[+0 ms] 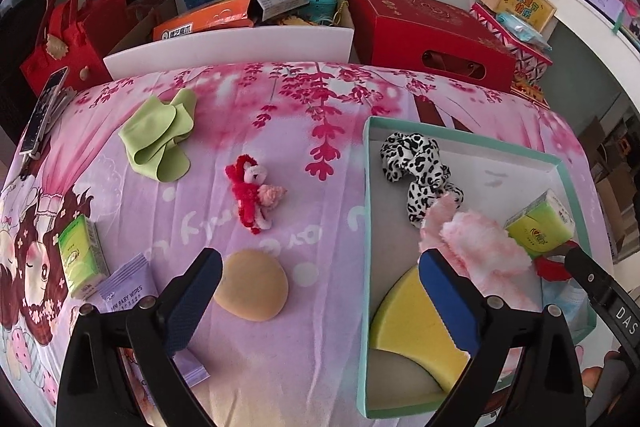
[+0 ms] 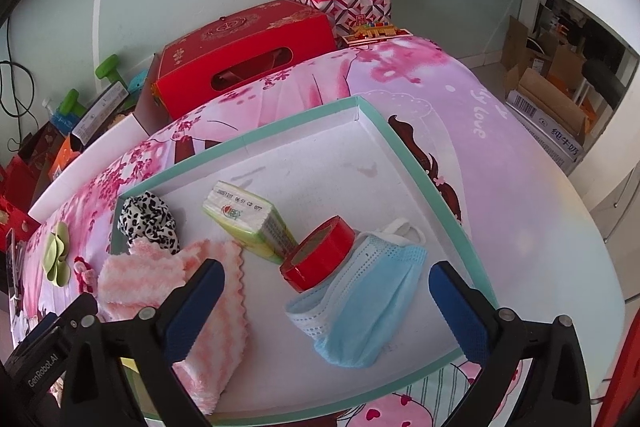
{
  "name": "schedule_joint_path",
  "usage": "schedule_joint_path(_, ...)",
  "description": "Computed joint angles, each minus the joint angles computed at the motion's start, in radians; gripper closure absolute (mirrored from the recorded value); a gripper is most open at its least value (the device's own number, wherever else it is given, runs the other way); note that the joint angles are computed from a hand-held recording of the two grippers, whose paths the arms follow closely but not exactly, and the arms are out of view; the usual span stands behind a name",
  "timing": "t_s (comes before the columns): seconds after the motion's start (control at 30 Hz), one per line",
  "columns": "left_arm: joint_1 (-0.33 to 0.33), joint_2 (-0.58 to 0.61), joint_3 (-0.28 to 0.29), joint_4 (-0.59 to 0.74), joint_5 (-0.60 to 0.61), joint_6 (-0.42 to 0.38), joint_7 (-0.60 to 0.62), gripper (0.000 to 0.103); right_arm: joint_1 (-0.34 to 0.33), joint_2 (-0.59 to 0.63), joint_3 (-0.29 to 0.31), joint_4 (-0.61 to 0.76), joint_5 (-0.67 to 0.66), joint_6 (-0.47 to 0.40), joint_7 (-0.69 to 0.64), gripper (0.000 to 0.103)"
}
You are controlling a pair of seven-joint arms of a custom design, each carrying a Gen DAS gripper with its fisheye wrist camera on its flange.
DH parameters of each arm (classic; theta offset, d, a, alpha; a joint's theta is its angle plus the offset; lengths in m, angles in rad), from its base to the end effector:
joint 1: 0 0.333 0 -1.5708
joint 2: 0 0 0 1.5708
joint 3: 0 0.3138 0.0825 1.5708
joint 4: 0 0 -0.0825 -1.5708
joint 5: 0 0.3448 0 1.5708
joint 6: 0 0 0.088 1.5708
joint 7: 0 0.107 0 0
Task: Organize soft objects
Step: 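Withdraw both open tools from the tray back toward the pile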
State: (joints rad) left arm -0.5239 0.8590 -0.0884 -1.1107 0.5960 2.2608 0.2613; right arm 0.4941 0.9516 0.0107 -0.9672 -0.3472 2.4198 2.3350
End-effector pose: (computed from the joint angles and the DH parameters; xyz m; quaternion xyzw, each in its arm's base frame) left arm 0.6420 -0.4034 0.3450 -0.8099 0.5243 -0.1777 0.1937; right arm 0.6891 0.3747 0.3566 -0.6569 0.6996 -0.1742 0.2206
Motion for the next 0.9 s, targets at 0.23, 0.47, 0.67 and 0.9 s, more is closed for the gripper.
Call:
schedule_joint_path(0.23, 0.018, -0.067, -0.003, -0.108, 0.004, 0.034, -0.042, 0.004, 0.02, 0.005, -0.011, 0.018, -0.018, 0.001, 0.0, 0.0)
schedule_joint_path(0.47, 0.044, -0.21, 0.01, -0.324, 0.07, 0.077, -0.198, 0.004, 0.054, 0.026, -0.023, 0.07, -0.044, -0.01, -0.016, 0.0)
schedule_joint_path(0.67, 0.1, -0.353, 0.001, -0.545, 0.131, 0.129, -0.359, 0.004, 0.076, 0.063, -0.014, 0.142, -0.03, -0.028, -0.06, 0.0)
schedule_joint_path(0.9, 0.157, -0.49, -0.025, -0.735, 0.203, 0.121, -0.52, 0.004, 0.116, 0.142, 0.014, 0.295, 0.017, -0.054, -0.191, 0.0)
